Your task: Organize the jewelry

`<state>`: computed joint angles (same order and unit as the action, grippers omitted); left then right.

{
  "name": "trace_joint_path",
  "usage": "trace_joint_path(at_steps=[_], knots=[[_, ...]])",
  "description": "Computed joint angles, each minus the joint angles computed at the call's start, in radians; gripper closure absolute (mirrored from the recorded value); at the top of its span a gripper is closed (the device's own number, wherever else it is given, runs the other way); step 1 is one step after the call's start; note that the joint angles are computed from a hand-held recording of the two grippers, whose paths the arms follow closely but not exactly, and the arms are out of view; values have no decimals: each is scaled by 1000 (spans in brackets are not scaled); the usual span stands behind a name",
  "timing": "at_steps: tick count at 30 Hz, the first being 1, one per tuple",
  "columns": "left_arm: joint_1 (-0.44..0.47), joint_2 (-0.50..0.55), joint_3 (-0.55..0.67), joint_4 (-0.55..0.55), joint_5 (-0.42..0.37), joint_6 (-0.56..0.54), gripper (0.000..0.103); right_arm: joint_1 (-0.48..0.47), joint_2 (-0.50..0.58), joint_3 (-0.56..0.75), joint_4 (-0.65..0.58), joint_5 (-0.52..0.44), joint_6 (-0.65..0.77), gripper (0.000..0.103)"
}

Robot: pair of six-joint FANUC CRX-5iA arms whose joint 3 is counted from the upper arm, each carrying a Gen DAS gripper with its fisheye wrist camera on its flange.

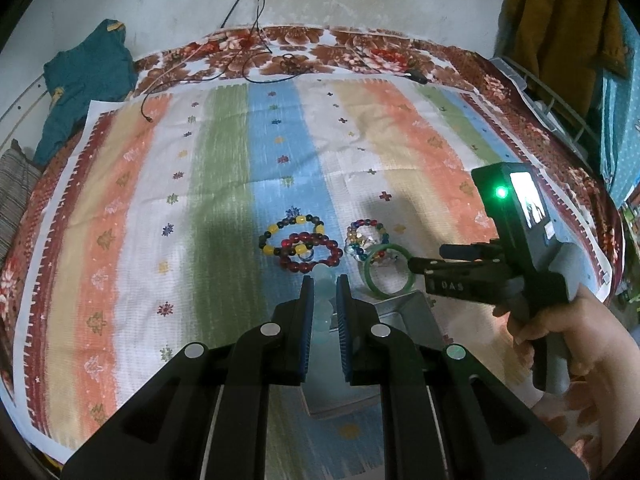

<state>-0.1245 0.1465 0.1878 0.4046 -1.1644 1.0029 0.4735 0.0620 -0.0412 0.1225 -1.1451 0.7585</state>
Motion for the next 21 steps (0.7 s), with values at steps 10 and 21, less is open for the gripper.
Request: trace_joint_path(at_steps=[10,21], knots=[[-11,7,5,-7,-9,-7,92,-33,66,46,-47,-23,47,50],[-19,19,18,-21,-18,-7,92,-33,109,61,-38,-50,60,86]])
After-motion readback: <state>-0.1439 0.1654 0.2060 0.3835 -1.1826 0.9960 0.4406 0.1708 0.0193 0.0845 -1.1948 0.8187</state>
